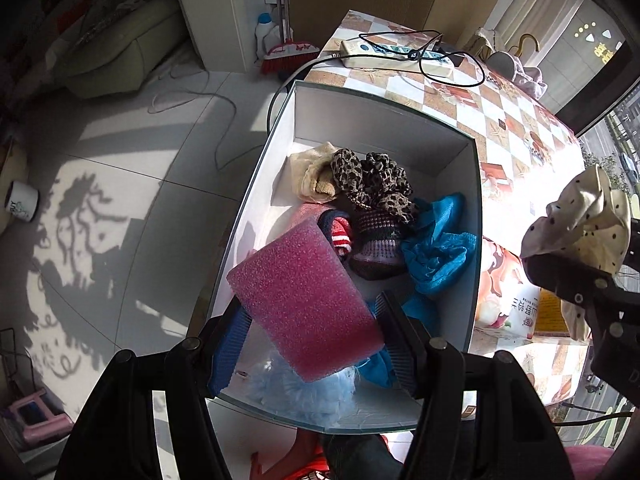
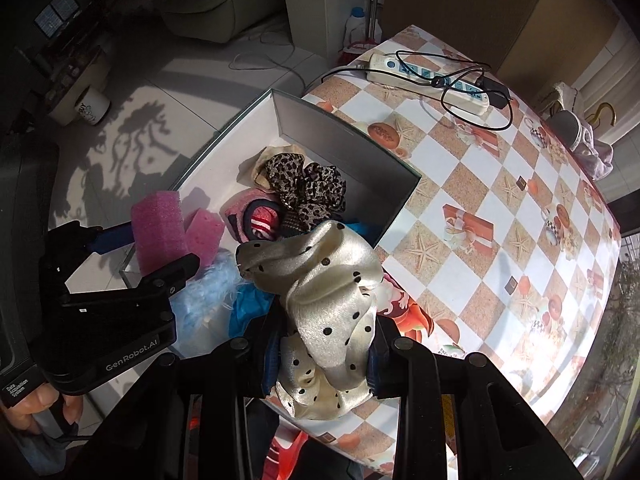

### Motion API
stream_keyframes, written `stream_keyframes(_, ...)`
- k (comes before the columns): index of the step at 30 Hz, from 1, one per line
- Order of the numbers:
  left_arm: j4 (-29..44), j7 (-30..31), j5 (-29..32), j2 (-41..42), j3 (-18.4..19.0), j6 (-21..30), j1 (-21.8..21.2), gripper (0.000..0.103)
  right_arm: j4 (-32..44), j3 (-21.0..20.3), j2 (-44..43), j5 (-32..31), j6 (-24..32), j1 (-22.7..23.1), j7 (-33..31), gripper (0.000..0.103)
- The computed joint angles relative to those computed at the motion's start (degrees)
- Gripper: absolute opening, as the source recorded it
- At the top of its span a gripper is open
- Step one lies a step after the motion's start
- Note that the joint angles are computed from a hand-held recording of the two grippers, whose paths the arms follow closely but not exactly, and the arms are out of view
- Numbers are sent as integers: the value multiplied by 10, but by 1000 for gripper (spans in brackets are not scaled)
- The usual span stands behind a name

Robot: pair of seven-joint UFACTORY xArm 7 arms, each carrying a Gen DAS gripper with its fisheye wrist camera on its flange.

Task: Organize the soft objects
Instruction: 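Carry the pink sponge and polka-dot scrunchie with both tools over the white box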

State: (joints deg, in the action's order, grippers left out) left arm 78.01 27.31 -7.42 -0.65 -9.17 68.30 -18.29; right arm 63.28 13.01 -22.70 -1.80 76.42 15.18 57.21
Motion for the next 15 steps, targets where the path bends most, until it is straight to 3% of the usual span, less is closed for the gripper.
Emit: stream_keyframes(15,4,-18,14,16,3,9,6,68,11,-13,39,17,-23,3,-26,34)
